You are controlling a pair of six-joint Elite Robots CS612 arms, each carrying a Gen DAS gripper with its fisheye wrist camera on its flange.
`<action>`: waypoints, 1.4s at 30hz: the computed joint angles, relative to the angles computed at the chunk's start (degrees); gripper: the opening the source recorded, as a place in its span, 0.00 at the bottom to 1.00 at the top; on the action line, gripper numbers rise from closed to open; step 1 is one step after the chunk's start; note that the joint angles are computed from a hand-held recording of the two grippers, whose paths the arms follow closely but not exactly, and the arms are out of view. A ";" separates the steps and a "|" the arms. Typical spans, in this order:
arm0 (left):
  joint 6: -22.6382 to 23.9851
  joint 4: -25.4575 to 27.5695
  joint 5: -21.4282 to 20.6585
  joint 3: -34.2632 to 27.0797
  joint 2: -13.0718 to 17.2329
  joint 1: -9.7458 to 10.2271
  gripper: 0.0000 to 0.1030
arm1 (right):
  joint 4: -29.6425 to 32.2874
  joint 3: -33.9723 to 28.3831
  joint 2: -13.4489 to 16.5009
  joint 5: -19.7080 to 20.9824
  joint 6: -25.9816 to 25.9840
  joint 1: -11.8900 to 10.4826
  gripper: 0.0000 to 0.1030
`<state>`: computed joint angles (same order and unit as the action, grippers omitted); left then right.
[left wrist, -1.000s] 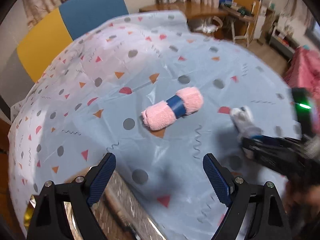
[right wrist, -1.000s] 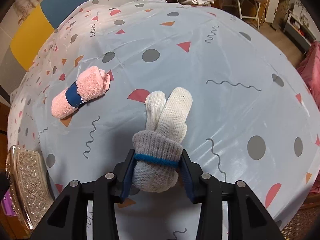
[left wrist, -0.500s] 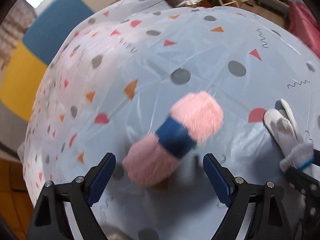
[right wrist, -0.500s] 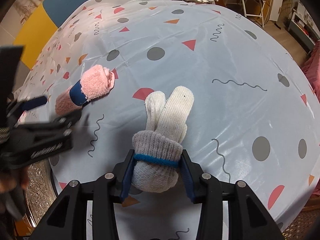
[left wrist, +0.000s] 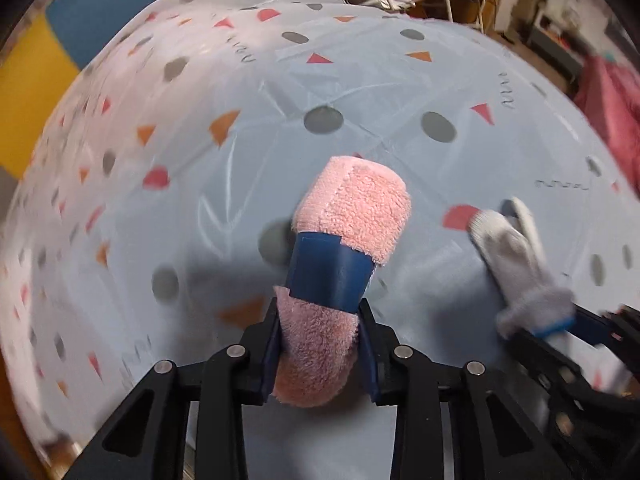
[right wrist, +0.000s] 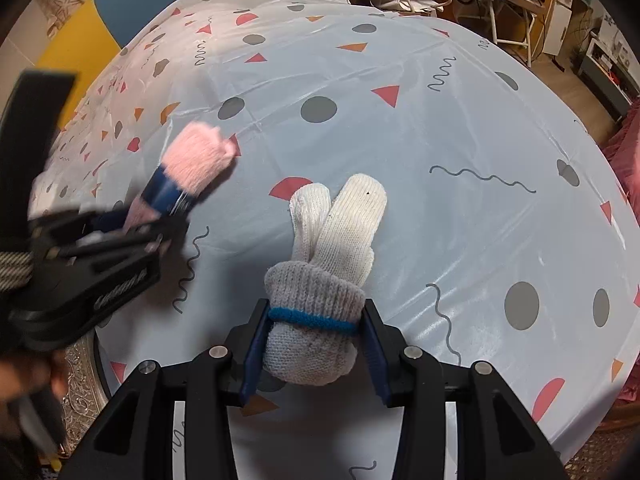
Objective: Organize soft objects
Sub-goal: 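Grasp the pink towel roll with blue band with the left tool while the right holds the glove, then carry the towel roll into the gold tray and open the left tool while the right holds the glove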
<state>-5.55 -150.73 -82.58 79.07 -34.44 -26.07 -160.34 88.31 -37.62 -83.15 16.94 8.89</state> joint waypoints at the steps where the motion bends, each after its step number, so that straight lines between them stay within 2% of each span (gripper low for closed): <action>1: -1.10 -0.87 -0.12 1.41 -0.78 -0.10 0.33 | -0.03 0.00 0.01 0.04 0.12 0.00 0.43; 4: -5.19 -3.18 -1.30 5.67 -3.04 -0.24 0.33 | 0.25 -0.08 0.13 0.44 0.36 -0.09 0.43; 9: -8.11 -7.14 -1.50 12.53 -6.09 -1.33 0.33 | 1.55 -0.29 0.48 3.67 1.90 -0.95 0.43; 13: -9.60 -11.34 -1.44 17.72 -7.61 -2.85 0.33 | 0.99 -0.03 0.44 3.30 2.16 -1.02 0.43; 15: -10.18 -14.06 -1.20 20.41 -8.21 -3.54 0.33 | 0.74 0.05 0.43 2.99 2.14 -0.98 0.43; 18: -9.72 -19.73 1.96 23.85 -8.41 -5.13 0.33 | 0.98 -0.13 0.54 2.27 1.61 -0.77 0.43; 22: -9.26 -21.75 3.90 24.57 -7.93 -5.87 0.35 | 1.30 -0.53 0.71 -0.08 0.17 -0.08 0.43; 24: -9.49 -22.36 3.42 24.87 -7.93 -5.91 0.35 | 1.25 -0.53 0.76 -0.55 -0.14 -0.01 0.43; 27: -10.34 -23.21 1.64 24.97 -8.36 -5.37 0.29 | 1.32 -0.59 0.81 -1.53 -0.68 0.23 0.43; 31: -12.25 -26.69 -1.55 26.12 -9.96 -4.36 0.29 | 1.24 -0.81 0.90 -3.29 -2.09 0.72 0.44; 32: -11.88 -27.03 -2.08 25.05 -9.58 -3.68 0.29 | 1.26 -0.92 0.96 -3.95 -2.72 0.88 0.44; 38: -13.78 -30.91 -2.25 25.12 -12.57 -2.10 0.30 | 1.07 -1.34 1.22 -6.72 -4.81 1.61 0.44; 42: -16.83 -32.60 -2.08 25.44 -14.48 0.04 0.30 | 0.88 -1.46 1.33 -7.79 -5.61 1.95 0.44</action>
<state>-22.38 -183.33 -84.66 104.51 -48.92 -26.03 -159.46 86.84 -36.29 -90.94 11.33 10.84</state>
